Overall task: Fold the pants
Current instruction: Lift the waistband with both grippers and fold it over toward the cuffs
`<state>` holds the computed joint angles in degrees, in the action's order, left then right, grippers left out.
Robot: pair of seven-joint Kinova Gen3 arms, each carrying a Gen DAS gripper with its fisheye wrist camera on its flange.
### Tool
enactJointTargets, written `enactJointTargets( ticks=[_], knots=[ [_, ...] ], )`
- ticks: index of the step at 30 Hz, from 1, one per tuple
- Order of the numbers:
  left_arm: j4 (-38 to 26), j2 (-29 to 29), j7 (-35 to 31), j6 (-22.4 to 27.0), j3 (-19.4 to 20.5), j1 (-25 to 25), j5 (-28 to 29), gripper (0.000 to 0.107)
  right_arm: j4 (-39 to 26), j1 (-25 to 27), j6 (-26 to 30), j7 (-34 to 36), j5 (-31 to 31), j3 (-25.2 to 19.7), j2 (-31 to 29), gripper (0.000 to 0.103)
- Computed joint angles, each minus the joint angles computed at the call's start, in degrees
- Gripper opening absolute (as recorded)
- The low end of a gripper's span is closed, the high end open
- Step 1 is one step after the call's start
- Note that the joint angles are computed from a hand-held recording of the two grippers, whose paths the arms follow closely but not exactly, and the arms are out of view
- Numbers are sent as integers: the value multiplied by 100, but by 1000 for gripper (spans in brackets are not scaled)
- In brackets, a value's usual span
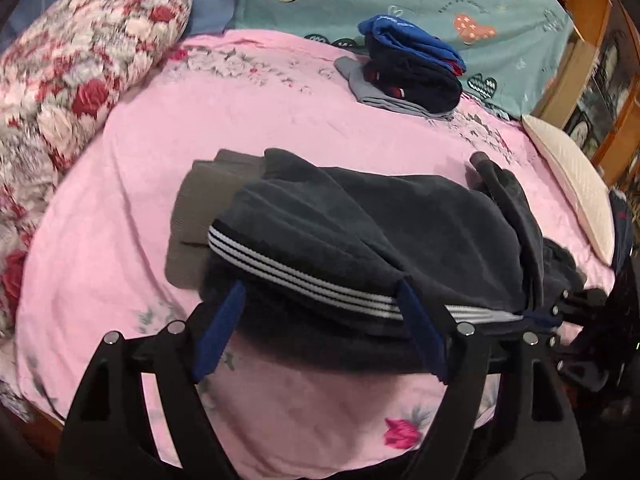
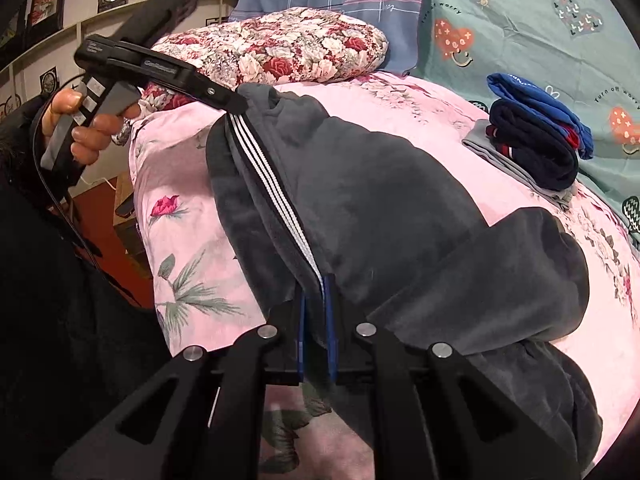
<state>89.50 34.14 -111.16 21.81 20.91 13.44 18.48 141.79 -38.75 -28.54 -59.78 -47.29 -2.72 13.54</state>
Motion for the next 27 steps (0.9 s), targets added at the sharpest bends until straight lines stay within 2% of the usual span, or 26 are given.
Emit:
enactJointTargets(
  ticks=[1, 3, 4, 7, 10, 15, 18, 20, 22, 25, 27],
  knots=[
    [-129, 131, 1, 113, 114, -118, 155, 76, 18, 30, -32, -72, 62, -26, 10, 9],
    [-329, 398, -107, 314, 450, -446, 478, 55, 41, 56, -67, -163, 139, -49, 22, 9],
    [-502, 519, -60, 526, 459, -480, 581, 41, 44, 51, -67, -167, 146, -44, 21, 9],
    [-781, 742, -105, 891, 481, -561, 909, 30, 55, -37, -116, -85, 31, -18, 26, 9],
    [-532, 589, -387, 610, 581, -665, 1192, 21, 75, -56, -202, -128, -17, -46, 23, 9],
    [137, 19, -766, -4, 717, -770, 1395, 19, 340, 33, -624, -630, 244, -277, -233, 8],
    [397, -153, -757, -88, 633, -742, 1342, 19, 351, -10, -493, -260, 63, -330, -360, 8],
    [328, -73, -482, 87, 226, -443, 1131, 21, 246, -27, -344, -23, -150, -307, -228, 9],
    [295, 111, -200, 158, 49, -333, 966, 22, 128, -134, -276, 173, -370, -245, -20, 9],
    [638, 32, -308, -278, 243, -470, 990, 27, 78, -366, -345, 456, -744, -171, 26, 10],
    [879, -216, -163, -614, 80, -261, 749, 36, 66, -372, -284, 565, -836, -160, -17, 13]
  ],
)
